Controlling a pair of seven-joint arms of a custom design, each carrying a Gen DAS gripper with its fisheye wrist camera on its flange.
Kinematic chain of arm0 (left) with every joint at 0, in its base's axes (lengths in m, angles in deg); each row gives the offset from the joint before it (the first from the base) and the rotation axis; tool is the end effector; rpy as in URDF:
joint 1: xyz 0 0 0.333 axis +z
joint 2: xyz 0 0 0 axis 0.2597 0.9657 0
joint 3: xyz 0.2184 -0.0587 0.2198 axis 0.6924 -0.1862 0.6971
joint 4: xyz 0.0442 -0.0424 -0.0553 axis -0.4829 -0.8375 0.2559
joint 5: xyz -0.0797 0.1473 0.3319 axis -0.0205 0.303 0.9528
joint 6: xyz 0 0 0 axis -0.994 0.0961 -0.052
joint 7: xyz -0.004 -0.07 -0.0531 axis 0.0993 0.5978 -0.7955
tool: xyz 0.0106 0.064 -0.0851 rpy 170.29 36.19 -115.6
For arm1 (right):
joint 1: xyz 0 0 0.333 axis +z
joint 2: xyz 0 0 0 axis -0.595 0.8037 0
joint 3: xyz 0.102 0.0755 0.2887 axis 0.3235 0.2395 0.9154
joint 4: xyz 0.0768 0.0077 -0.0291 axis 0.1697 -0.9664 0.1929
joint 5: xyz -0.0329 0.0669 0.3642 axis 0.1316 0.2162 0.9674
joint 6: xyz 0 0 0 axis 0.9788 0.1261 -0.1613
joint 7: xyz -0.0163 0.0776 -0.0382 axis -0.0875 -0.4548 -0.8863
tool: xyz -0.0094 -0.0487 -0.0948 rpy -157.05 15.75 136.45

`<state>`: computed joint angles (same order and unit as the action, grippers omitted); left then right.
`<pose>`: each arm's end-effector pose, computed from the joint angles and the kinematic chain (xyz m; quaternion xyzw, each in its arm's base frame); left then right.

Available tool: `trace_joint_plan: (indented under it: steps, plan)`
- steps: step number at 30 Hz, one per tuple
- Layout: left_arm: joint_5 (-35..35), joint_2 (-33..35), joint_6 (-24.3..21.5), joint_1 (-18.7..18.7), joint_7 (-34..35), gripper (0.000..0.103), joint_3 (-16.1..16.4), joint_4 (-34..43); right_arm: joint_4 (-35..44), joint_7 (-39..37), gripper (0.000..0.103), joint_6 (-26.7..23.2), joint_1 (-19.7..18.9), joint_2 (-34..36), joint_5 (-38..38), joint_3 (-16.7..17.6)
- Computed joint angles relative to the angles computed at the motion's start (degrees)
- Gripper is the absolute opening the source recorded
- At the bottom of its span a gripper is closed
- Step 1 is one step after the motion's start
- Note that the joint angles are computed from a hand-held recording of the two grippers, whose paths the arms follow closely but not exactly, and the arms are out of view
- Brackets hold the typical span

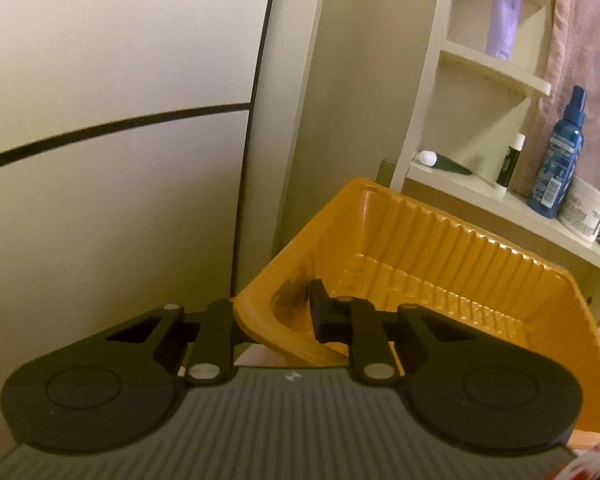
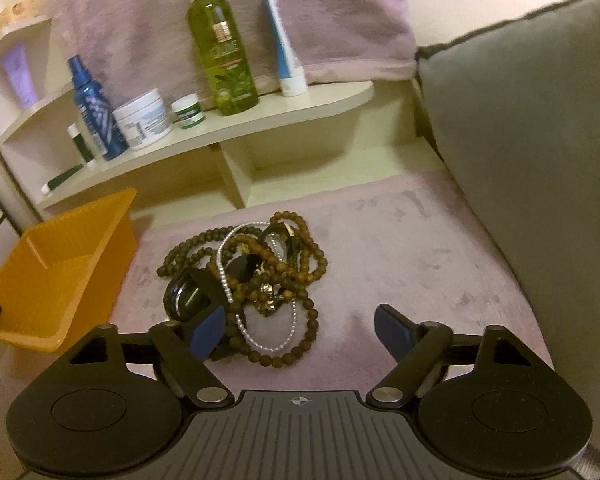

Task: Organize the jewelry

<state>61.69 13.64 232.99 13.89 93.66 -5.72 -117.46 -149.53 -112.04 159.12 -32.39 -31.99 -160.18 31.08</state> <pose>0.7742 -0.2024 0.3388 -0.5020 0.7016 -0.4576 0.2153 0.4717 0.0634 0.4023 -0.2201 0.8850 -0.3368 0.2344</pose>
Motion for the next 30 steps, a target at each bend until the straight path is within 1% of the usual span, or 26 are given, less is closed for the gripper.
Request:
trace_joint_plan:
  steps: [1, 3, 6, 8, 10, 13, 15, 18, 19, 21, 23, 24, 25, 26, 30]
  plan:
    - [0.2, -0.7, 0.6, 0.8, 0.8, 0.017, -0.8, -1.4, 0.0, -0.7, 0.074, 0.5, 0.0, 0.0, -0.2, -0.1]
    - [1.0, -1.9, 1.3, 3.1, 3.0, 0.016, -3.7, -3.9, 0.2, -1.9, 0.070, 1.3, 0.0, 0.3, -0.2, -0.3]
    - [1.4, -3.6, 0.8, 5.0, 5.1, 0.015, -5.8, -6.0, 0.1, -3.1, 0.063, 4.4, -0.4, 0.6, -1.4, -0.8]
    - [1.5, -4.4, 1.4, 6.9, 7.0, 0.013, -8.1, -7.7, 0.6, -5.3, 0.057, 6.2, -0.5, 1.2, -1.5, -1.1]
    - [1.4, -5.1, 0.8, 9.1, 8.8, 0.010, -10.7, -9.2, 1.2, -8.5, 0.043, 7.5, -0.4, 2.1, -0.9, -1.2]
    - [0.5, -6.3, 0.0, 10.9, 10.7, 0.008, -12.8, -10.9, 2.3, -13.7, 0.030, 8.1, 0.1, 3.6, 1.2, -1.2]
    - [-0.3, -7.1, -0.5, 11.3, 11.7, 0.008, -13.2, -11.4, 3.0, -16.8, 0.026, 7.3, 0.5, 4.5, 2.3, -1.2]
    - [-1.6, -7.6, -1.0, 11.8, 13.3, 0.008, -14.1, -11.8, 3.5, -19.1, 0.023, 5.7, 1.2, 5.2, 2.7, -1.1]
    - [-1.9, -7.2, -1.7, 11.0, 13.4, 0.008, -13.4, -10.5, 3.8, -20.0, 0.020, 4.9, 1.5, 5.5, 2.8, -1.1]
    - [-3.0, -7.3, -1.9, 10.7, 14.1, 0.008, -13.1, -10.3, 4.5, -21.8, 0.017, 3.3, 2.0, 6.2, 2.5, -1.1]
    - [-3.8, -7.6, -1.6, 10.5, 14.8, 0.008, -12.8, -10.7, 5.1, -23.7, 0.013, 2.8, 2.4, 6.7, 2.7, -1.3]
    - [-4.0, -7.6, -1.6, 10.2, 15.1, 0.008, -12.5, -10.5, 5.2, -24.0, 0.009, 2.6, 2.6, 6.9, 2.4, -1.4]
    - [-4.1, -7.4, -1.6, 9.9, 15.5, 0.008, -12.3, -10.1, 5.3, -24.0, 0.007, 2.2, 2.8, 6.9, 1.9, -1.5]
    - [-4.2, -7.1, -1.9, 9.3, 15.7, 0.008, -11.9, -9.3, 5.2, -23.7, 0.007, 2.0, 3.0, 6.7, 1.3, -1.5]
    - [-4.9, -6.6, -3.1, 8.2, 17.0, 0.008, -11.0, -7.4, 3.8, -18.6, 0.007, 2.8, 2.7, 4.4, -1.4, -1.7]
